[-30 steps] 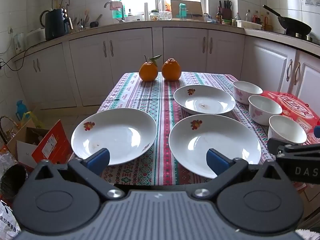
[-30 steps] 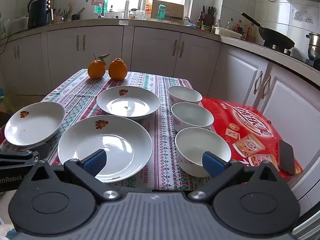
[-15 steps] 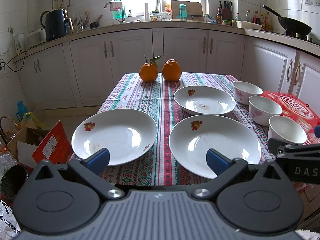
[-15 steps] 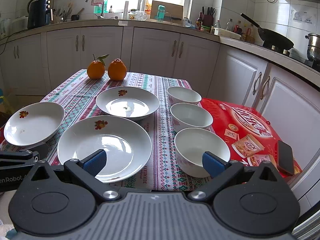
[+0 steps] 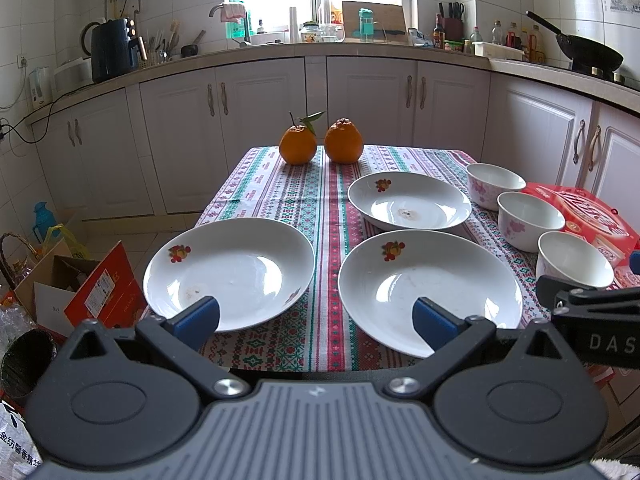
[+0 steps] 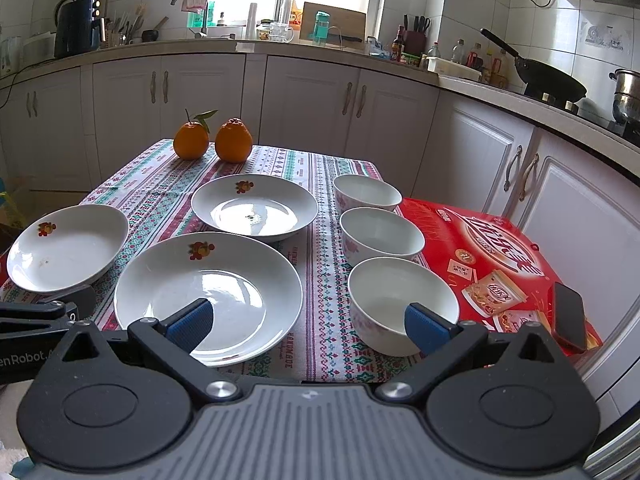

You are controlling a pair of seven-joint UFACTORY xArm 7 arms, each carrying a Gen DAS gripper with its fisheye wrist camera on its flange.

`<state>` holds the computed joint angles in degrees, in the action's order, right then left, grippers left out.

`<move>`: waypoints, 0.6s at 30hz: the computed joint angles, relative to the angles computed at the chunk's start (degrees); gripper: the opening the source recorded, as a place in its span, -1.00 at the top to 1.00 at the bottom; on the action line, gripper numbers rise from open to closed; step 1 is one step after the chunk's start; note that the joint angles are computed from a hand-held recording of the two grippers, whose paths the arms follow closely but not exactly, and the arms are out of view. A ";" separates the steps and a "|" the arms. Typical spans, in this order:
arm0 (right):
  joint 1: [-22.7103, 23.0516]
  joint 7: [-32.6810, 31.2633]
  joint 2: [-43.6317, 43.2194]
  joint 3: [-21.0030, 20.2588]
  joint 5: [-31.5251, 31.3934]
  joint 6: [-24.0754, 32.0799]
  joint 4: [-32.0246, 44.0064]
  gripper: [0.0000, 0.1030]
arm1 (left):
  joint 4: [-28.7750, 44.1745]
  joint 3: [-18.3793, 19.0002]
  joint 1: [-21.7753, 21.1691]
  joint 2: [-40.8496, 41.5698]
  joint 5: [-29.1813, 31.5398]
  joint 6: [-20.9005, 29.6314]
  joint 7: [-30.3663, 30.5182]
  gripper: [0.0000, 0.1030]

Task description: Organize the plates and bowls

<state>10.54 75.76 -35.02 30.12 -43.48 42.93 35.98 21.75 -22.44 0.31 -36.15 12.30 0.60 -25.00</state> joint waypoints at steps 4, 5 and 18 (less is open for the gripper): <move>0.38 -0.04 -0.53 -0.13 0.22 0.35 -0.25 -1.00 | 0.01 0.09 -0.10 -0.06 0.06 0.08 -0.02 -0.98; 0.38 -0.12 -0.57 -0.15 0.27 0.35 -0.24 -1.00 | 0.00 0.04 -0.03 -0.01 0.08 0.02 -0.05 -0.98; 0.12 -0.15 -0.67 0.14 0.33 0.33 -0.26 -1.00 | 0.14 0.14 -0.12 -0.07 0.14 0.24 -0.05 -0.97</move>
